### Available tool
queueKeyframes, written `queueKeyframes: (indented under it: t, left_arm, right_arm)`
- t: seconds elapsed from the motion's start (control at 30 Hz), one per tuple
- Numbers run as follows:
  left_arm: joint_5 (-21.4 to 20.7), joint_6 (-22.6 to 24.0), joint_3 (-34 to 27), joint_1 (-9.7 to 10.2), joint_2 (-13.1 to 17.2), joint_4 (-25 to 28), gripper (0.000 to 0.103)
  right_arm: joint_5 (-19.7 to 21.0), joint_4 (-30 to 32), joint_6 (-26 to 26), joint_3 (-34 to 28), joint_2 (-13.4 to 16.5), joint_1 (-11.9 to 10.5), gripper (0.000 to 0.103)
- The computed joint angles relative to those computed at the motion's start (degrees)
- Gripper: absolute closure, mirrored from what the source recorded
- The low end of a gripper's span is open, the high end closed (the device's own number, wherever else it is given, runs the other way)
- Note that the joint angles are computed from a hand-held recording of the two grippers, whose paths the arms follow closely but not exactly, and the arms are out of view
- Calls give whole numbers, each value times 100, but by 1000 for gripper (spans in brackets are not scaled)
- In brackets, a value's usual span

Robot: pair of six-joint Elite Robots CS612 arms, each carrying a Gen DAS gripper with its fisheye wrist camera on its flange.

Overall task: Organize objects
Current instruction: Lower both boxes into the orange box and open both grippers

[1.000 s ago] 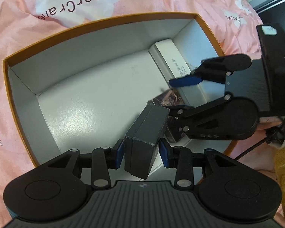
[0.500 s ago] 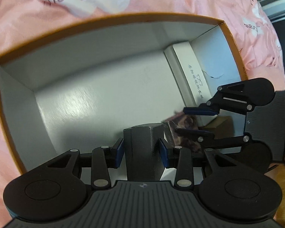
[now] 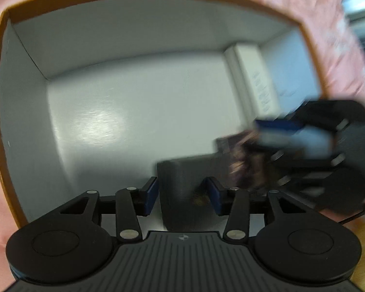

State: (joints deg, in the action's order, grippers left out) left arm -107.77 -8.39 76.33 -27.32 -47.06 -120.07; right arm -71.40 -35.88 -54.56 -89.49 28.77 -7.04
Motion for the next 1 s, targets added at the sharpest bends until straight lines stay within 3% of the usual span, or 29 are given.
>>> queueKeyframes:
  t: [0.07,0.17,0.27,0.53,0.63,0.83,1.0]
  left_arm:
    - [154,139,96,-37,-61,-54,42]
    - [155,198,129,-41,-84,-54,42]
    - [-60,82,126,3,-72,-56,52]
    - [-291,-42,282,9,-122,-260,55]
    - [-466,-75,292,29,-118,-209,55]
    - [-389,-22,352,22,-151,-299,55]
    - [-372,-102,414,-3,-177,-402,55]
  right_arm:
    - [180,24,82,32,-22,-26,72]
    - [392,150,220,135,-72,-39,72]
    - [453,170,361,198,-80,-11,69]
    - [343,144,564,377,-110,36,68]
    - [304,167,416,467,-169,41,69]
    - [103,123,34,550,-233,93,70]
    - [77,-7,120,511,-213,109,69]
